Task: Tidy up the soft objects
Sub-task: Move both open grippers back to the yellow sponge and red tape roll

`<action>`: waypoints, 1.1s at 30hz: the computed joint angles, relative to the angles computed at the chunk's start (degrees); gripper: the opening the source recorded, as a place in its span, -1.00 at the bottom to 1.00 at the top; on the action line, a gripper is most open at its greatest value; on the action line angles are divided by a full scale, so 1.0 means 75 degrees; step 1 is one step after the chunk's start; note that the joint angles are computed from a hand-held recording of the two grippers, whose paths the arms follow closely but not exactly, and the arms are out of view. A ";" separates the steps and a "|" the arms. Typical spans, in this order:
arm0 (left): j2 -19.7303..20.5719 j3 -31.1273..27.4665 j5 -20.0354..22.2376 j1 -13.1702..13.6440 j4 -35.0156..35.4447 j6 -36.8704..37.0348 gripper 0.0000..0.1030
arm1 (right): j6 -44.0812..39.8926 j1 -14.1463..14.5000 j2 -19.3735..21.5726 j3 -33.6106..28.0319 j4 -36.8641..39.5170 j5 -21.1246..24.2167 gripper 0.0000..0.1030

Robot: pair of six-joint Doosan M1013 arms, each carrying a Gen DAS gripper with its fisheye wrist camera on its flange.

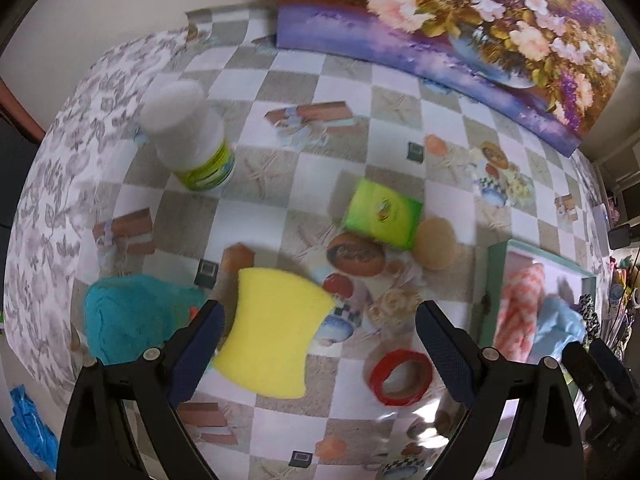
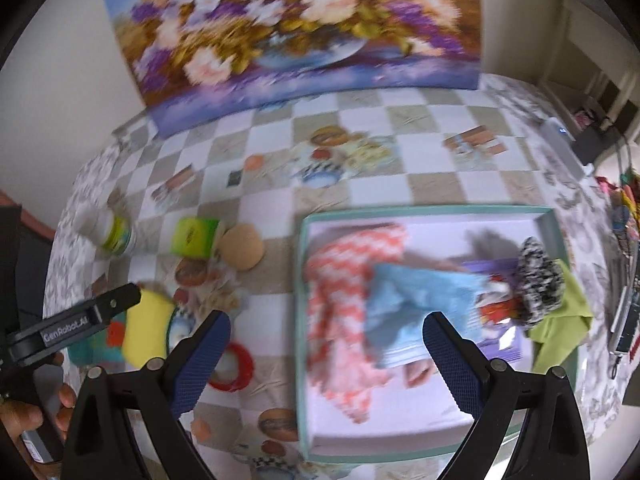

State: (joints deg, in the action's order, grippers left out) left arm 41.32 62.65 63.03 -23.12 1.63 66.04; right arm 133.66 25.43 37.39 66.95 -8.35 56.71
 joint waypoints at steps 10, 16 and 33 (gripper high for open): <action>0.0094 0.0035 0.0169 0.0135 -0.0281 0.0168 0.86 | -0.0960 0.0221 0.0500 -0.0550 0.0459 0.0507 0.91; 0.0174 -0.0008 0.0269 0.0121 -0.0295 0.0305 0.86 | -0.1409 0.0289 0.0731 -0.0772 0.0742 0.0795 0.91; 0.0376 -0.0106 0.0487 0.0096 -0.0306 0.0518 0.82 | -0.2206 0.0428 0.1170 -0.1184 0.1119 0.1361 0.89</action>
